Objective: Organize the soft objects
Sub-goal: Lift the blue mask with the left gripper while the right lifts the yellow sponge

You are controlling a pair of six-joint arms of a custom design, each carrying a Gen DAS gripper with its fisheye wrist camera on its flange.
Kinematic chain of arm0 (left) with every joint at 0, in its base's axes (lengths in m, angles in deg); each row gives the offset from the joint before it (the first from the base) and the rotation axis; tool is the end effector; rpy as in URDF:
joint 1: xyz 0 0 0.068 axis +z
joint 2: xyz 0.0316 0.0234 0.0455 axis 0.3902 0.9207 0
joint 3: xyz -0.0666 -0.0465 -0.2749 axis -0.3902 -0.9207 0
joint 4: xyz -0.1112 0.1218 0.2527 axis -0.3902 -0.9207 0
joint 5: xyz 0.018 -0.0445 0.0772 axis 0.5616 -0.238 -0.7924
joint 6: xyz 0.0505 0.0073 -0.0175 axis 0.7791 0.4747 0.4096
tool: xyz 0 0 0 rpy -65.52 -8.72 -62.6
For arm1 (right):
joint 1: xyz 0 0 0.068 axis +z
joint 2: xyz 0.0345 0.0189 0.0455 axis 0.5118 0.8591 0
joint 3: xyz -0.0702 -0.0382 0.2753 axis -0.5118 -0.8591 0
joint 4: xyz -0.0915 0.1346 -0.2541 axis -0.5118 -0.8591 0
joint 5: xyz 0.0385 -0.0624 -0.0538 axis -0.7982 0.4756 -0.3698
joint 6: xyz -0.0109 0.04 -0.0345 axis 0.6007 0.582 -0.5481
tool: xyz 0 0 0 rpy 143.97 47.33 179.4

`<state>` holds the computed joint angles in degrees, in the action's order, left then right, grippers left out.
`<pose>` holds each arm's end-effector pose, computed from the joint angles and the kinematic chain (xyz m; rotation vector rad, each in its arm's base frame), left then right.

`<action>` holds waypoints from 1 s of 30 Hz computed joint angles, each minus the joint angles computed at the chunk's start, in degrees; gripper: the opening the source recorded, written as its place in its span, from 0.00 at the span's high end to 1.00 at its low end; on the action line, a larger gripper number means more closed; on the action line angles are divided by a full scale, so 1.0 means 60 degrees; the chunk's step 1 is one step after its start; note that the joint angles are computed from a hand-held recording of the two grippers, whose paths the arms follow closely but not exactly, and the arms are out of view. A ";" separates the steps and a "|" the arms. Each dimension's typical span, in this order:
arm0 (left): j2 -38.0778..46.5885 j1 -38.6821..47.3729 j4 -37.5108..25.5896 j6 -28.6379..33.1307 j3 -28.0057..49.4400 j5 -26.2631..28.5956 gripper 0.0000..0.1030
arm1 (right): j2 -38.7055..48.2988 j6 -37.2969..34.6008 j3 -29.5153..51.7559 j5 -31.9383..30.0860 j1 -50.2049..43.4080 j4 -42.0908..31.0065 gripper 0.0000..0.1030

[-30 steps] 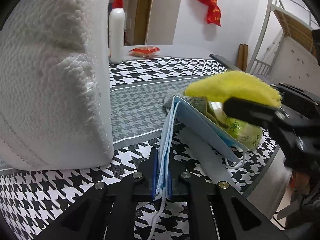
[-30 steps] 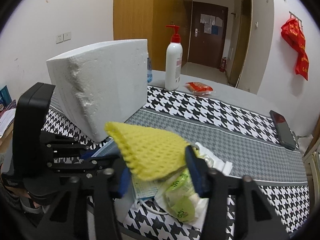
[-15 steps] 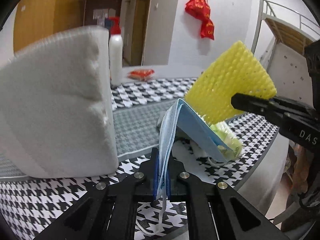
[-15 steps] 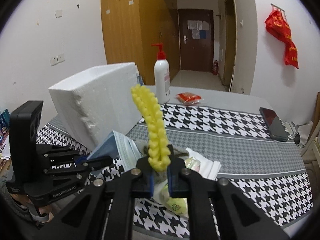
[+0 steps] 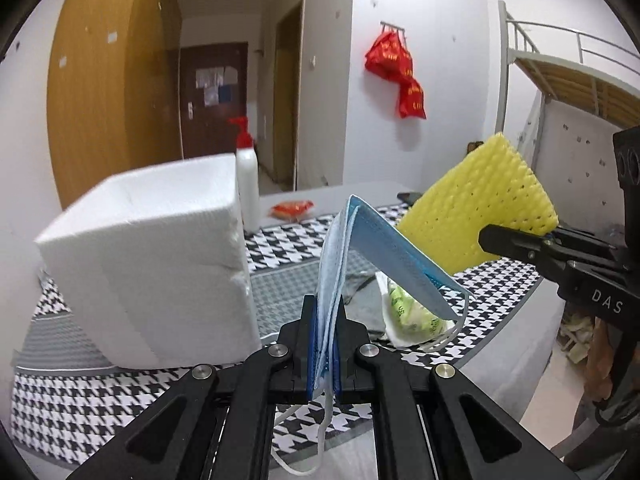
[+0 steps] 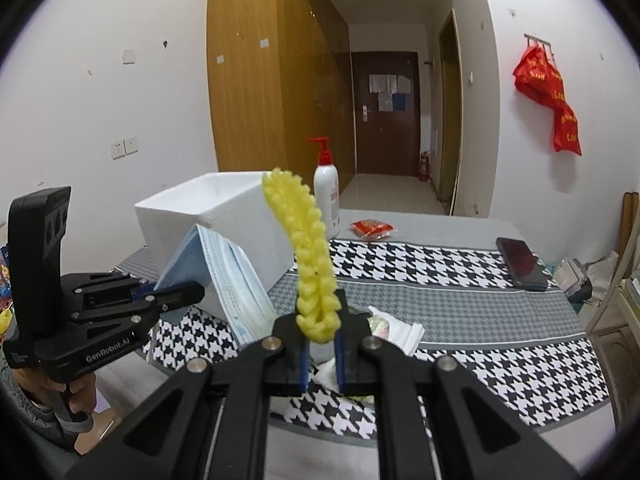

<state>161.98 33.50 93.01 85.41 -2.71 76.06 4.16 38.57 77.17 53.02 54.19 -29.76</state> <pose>0.2730 0.0335 0.1250 0.3682 2.0654 -0.2606 0.2738 0.1191 0.1293 -0.3623 1.9889 0.3111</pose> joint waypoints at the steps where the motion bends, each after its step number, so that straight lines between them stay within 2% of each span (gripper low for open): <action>1: -0.0149 0.0107 0.0135 0.0026 -0.0159 0.0080 0.94 | -0.0185 0.0025 -0.0170 0.0024 0.0063 0.0069 0.88; 9: -0.2256 0.0714 0.0158 0.0007 -0.1407 0.0392 0.94 | -0.1210 0.0145 -0.1088 0.0257 0.0604 0.0528 0.88; 16: -0.3744 0.1844 -0.0389 0.0078 -0.1913 0.0821 0.94 | -0.1031 0.0035 -0.0943 0.0025 0.1045 0.0817 0.88; 20: -0.4125 0.2663 -0.0511 0.0088 -0.1977 0.1061 0.94 | -0.0683 -0.0085 -0.0677 -0.0113 0.1418 0.1011 0.88; 30: -0.3822 0.3862 -0.0226 0.0059 -0.1733 0.1381 0.94 | 0.0257 -0.0359 0.0365 -0.0375 0.2117 0.0923 0.88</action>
<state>139.05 56.67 91.65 85.76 -13.10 84.35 5.70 36.42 79.36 50.77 66.89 -24.23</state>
